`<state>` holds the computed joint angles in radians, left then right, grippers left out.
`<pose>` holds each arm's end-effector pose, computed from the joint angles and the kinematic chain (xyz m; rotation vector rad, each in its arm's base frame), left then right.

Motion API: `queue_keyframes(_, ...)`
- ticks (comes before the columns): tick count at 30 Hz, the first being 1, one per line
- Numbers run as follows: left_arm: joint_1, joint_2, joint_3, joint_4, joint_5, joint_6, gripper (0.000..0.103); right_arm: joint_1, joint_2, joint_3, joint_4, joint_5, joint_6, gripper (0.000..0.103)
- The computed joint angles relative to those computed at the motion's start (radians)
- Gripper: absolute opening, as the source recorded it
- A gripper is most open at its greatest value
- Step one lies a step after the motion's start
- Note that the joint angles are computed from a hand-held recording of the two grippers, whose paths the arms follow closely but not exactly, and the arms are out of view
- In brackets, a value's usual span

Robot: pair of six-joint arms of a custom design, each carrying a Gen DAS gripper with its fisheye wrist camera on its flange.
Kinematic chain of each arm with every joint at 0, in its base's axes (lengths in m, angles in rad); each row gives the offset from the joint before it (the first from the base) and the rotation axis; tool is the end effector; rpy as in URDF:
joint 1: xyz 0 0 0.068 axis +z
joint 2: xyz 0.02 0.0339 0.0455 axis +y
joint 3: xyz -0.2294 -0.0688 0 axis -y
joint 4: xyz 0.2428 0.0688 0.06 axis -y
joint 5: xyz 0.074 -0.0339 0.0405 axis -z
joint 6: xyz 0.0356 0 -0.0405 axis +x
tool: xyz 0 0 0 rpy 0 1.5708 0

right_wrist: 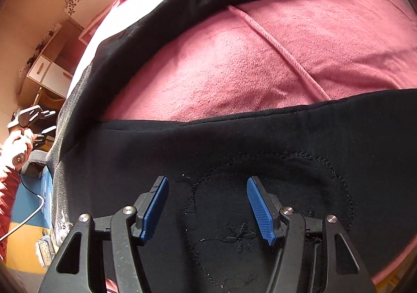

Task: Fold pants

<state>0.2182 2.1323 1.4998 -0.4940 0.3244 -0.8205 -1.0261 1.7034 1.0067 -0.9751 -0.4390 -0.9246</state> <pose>0.4123 0.0798 0.1153 -1.2761 2.4368 -0.6137 0.1499 -0.2182 0.1254 0.1734 2.7915 0.4670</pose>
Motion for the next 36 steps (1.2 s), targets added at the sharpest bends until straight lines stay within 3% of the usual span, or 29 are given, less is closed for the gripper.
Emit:
queue_keyframes(4,-0.004,0.073,0.09,-0.072,0.001,0.016,0.04,0.027,-0.025,-0.05,0.044,0.008,0.022,0.067)
queue_keyframes(7,-0.021,0.059,0.087,-0.082,-0.036,0.075,0.024,0.028,-0.018,-0.053,0.053,0.007,0.028,0.067)
queue_keyframes(10,-0.034,-0.001,0.023,-0.028,-0.083,0.082,0.006,0.015,-0.027,-0.052,0.044,0.01,0.006,0.067)
queue_keyframes(14,-0.052,-0.152,-0.118,0.064,-0.12,0.108,0.001,0.006,-0.035,-0.058,0.042,0.006,-0.001,0.068)
queue_keyframes(17,-0.047,-0.229,-0.159,0.047,-0.114,0.142,0.001,-0.004,-0.042,-0.066,0.046,0.003,-0.012,0.068)
queue_keyframes(20,-0.03,-0.198,-0.116,-0.034,-0.158,0.145,0.03,-0.015,-0.06,-0.082,0.048,0.003,-0.018,0.068)
queue_keyframes(25,0.035,-0.14,-0.15,0.0,-0.031,0.091,0.043,-0.018,-0.069,-0.094,0.057,0.014,-0.026,0.068)
queue_keyframes(27,0.039,-0.124,-0.157,0.01,-0.04,0.083,0.044,-0.009,-0.076,-0.098,0.06,0.022,-0.019,0.068)
queue_keyframes(33,0.043,-0.011,-0.081,0.033,0.062,0.042,0.05,0.022,-0.108,-0.138,0.091,0.039,-0.008,0.075)
queue_keyframes(35,0.027,0.012,-0.05,0.022,0.042,0.049,0.048,0.03,-0.117,-0.15,0.1,0.043,-0.005,0.078)
queue_keyframes(36,0.017,0.009,-0.046,0.02,0.025,0.066,0.037,0.039,-0.134,-0.166,0.106,0.044,0.005,0.078)
